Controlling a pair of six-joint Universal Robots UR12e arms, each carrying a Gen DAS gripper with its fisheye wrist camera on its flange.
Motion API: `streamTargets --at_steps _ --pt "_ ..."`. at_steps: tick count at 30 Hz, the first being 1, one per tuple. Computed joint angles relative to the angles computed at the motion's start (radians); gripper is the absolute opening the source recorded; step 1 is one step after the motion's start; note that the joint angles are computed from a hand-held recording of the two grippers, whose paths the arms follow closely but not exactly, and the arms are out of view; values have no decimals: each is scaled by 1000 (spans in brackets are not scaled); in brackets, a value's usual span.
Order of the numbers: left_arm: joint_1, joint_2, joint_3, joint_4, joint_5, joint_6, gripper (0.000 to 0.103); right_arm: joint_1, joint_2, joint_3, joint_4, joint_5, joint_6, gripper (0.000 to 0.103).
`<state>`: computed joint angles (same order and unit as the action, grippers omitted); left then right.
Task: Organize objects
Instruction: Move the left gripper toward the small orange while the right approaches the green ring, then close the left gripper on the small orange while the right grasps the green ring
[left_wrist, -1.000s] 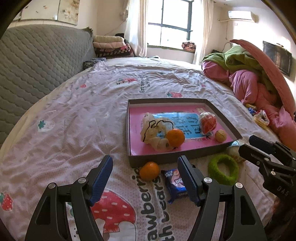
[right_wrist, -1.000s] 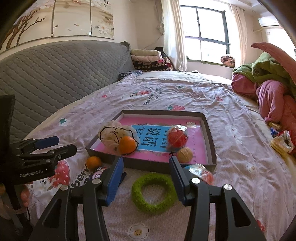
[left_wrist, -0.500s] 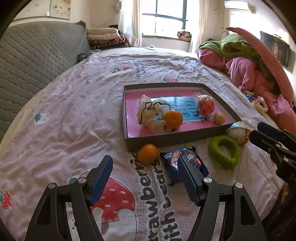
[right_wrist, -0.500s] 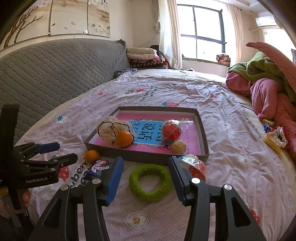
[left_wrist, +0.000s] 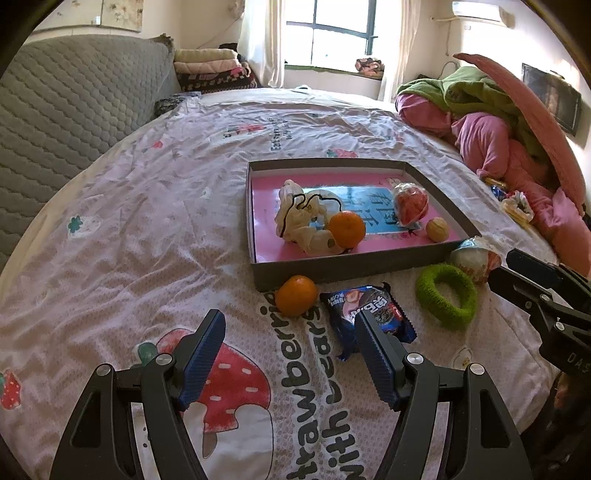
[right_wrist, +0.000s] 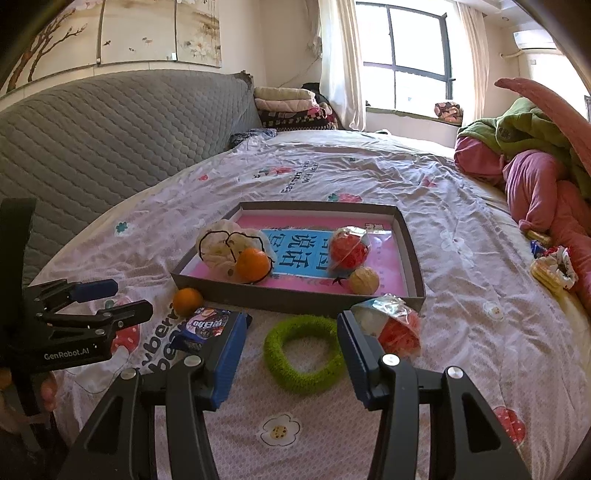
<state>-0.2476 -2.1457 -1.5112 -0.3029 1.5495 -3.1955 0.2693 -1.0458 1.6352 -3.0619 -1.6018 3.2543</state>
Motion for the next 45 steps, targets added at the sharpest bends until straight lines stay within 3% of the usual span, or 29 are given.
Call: streamTargets --at_steps 28,45 --pt "-1 -14 14 -71 23 11 74 9 21 -10 95 -6 -17 51" --pt "-3 -64 71 -112 43 15 74 23 64 -54 129 -46 -101 51"
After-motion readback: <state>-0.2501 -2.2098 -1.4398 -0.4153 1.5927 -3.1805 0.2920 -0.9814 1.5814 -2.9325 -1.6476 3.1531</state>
